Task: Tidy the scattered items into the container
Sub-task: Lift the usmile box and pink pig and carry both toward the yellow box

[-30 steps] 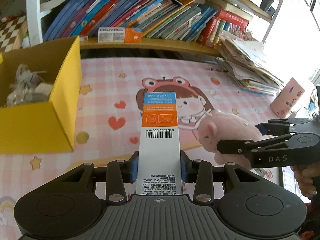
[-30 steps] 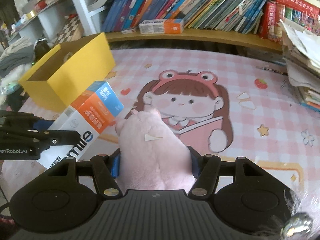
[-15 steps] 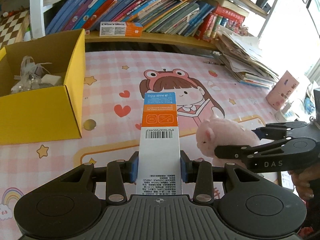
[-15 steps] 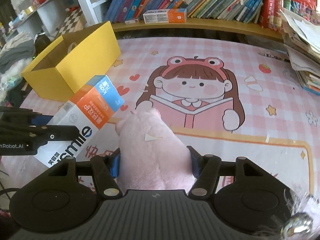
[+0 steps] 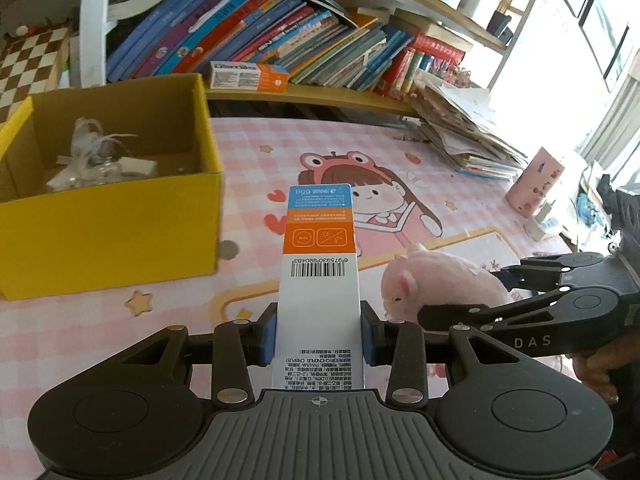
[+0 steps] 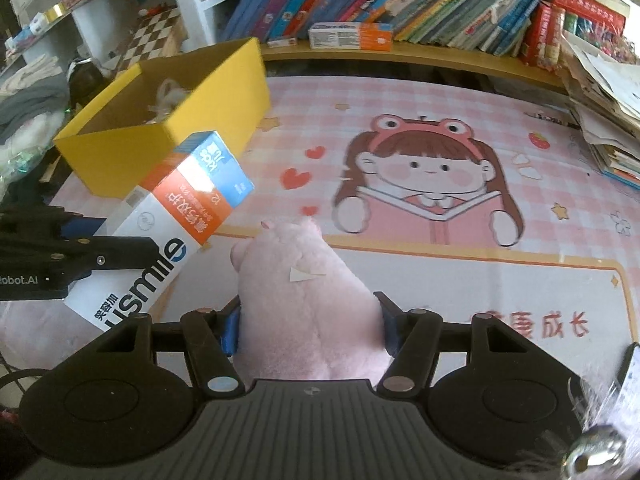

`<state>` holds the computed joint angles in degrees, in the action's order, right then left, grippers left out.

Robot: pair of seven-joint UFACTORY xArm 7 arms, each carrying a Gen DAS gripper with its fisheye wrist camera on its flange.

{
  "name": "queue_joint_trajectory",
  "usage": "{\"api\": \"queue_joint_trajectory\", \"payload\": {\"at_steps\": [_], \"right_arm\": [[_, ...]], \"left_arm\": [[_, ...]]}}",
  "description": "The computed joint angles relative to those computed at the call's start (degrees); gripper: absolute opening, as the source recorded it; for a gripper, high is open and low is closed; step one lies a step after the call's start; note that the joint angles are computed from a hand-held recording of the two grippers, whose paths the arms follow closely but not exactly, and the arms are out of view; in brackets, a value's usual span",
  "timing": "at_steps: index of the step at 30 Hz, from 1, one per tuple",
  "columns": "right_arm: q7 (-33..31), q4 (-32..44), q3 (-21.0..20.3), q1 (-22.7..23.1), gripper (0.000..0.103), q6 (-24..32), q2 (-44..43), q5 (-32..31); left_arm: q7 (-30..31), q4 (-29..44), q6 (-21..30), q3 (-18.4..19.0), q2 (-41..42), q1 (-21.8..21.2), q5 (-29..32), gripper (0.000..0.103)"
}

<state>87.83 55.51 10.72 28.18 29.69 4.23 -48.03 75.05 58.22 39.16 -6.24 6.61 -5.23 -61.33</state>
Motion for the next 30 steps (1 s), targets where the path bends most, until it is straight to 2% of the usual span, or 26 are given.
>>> {"api": "queue_joint_trajectory", "payload": {"at_steps": [6, 16, 22, 30], "right_arm": [[2.88, 7.64, 0.43, 4.29, 0.061, 5.41, 5.51, -0.27], [5.60, 19.41, -2.05, 12.09, 0.061, 12.01, 13.86, -0.50], [2.16, 25.96, -3.69, 14.70, 0.061, 13.44, 18.22, 0.65], [-5.04, 33.98, -6.23, 17.13, 0.061, 13.50, 23.18, 1.76]], "left_arm": [[2.81, 1.08, 4.99, 2.09, 0.65, 3.44, 1.14, 0.038], [7.83, 4.02, 11.27, 3.96, 2.45, 9.03, 1.63, 0.038], [8.98, 5.20, 13.22, 4.78, 3.12, 11.72, 1.02, 0.038], [9.16, 6.14, 13.45, 5.61, 3.16, 14.36, -2.11, 0.038]]}}
